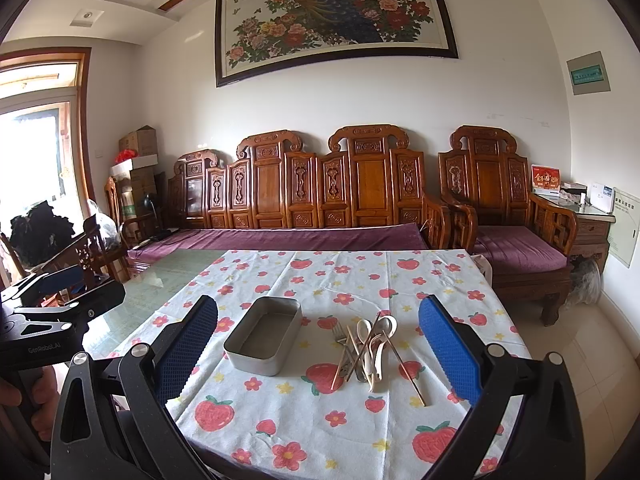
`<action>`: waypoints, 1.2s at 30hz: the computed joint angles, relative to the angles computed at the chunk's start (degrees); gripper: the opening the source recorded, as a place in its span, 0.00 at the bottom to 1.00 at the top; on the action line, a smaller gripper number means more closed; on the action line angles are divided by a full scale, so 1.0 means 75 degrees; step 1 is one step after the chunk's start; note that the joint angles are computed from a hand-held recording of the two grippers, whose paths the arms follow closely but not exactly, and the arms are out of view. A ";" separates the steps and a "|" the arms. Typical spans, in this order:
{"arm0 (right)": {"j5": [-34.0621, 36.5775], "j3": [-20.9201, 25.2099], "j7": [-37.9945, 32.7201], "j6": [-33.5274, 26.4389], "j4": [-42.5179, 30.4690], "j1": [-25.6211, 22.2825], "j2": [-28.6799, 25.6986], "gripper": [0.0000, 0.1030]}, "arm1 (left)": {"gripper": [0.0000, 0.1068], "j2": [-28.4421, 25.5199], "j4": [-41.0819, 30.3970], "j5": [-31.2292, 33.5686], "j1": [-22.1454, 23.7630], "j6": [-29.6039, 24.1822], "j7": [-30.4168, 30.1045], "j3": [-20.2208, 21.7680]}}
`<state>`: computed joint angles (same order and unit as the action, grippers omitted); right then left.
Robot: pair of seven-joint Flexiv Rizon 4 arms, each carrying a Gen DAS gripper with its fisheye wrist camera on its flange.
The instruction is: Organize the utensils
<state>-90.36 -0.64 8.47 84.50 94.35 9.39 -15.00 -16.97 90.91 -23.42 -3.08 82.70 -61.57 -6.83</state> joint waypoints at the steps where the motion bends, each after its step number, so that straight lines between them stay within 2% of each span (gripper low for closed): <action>1: 0.0005 0.0000 -0.0001 -0.0001 -0.0002 0.0000 -0.0004 0.98 | 0.91 0.0018 0.0049 -0.0027 0.0019 0.0034 0.0028 -0.0028; 7: 0.0246 0.0027 -0.0234 -0.0083 0.0027 0.0043 -0.0016 0.98 | 0.91 -0.0048 -0.0051 0.0045 -0.0013 -0.0181 -0.0071 0.0036; 14: 0.0742 -0.0103 -0.0585 0.0031 0.0162 0.0098 -0.0157 0.98 | 0.91 -0.0558 -0.0584 0.0612 -0.0179 -0.0946 -0.0605 0.0416; 24: 0.0846 -0.0481 -0.0580 0.0385 0.0159 0.0044 -0.0665 0.98 | 0.91 -0.1121 -0.0856 0.0895 -0.0119 -0.1468 -0.0689 0.0362; 28: 0.1397 -0.0583 -0.1136 0.0430 0.0158 0.0085 -0.0952 0.98 | 0.91 -0.1381 -0.0928 0.0981 -0.0142 -0.1323 -0.0639 0.0288; 31: 0.2454 -0.0477 -0.2134 0.0380 0.0154 0.0090 -0.1264 0.93 | 0.91 -0.1608 -0.0983 0.0777 -0.0033 -0.1268 -0.0395 0.0033; 36: 0.3758 -0.0360 -0.3392 0.0196 -0.0013 0.0075 -0.1795 0.84 | 0.91 -0.2083 -0.1589 0.0980 -0.0201 -0.1847 -0.0345 0.0200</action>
